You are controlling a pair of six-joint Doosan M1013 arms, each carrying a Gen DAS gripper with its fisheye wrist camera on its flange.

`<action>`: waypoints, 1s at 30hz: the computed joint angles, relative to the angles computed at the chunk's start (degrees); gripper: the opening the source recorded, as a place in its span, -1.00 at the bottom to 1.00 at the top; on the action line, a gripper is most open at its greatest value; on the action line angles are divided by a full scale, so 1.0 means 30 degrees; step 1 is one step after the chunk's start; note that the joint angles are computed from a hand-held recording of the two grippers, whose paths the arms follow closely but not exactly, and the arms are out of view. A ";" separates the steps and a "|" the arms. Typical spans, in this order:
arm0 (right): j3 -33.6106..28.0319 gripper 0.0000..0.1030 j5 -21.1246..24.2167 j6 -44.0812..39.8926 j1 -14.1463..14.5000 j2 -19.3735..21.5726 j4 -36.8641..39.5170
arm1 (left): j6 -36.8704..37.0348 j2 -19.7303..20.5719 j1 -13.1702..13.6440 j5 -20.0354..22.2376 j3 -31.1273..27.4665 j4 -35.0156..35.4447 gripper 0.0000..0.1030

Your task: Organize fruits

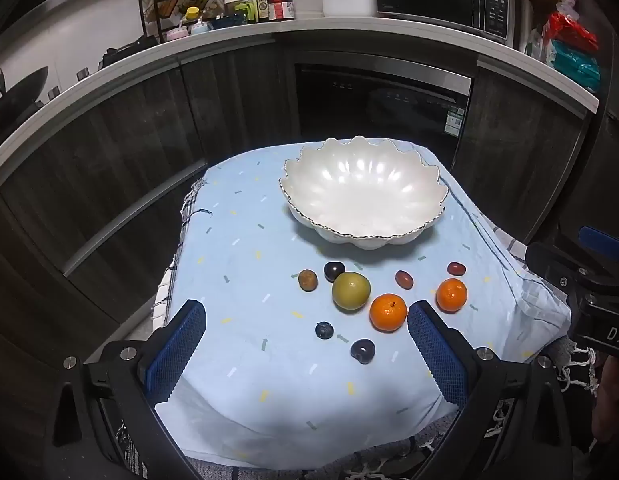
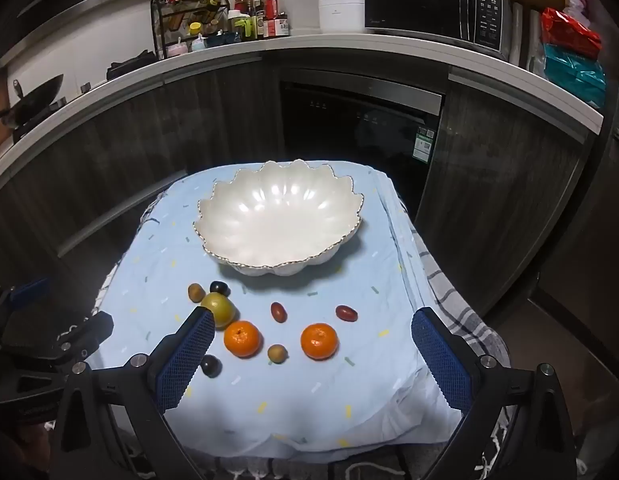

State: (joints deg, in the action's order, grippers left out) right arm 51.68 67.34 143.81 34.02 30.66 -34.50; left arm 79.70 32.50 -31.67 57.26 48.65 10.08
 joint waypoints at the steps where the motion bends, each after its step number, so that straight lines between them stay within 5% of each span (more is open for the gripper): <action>1: 0.0039 0.95 -0.0063 0.0062 0.0006 -0.0018 -0.0059 | -0.0006 -0.0001 -0.0006 -0.0013 0.0000 0.0026 1.00; 30: 0.0031 0.95 -0.0003 -0.0004 -0.0002 0.0008 -0.0089 | 0.0346 0.0053 -0.0019 -0.0203 0.0096 -0.0269 1.00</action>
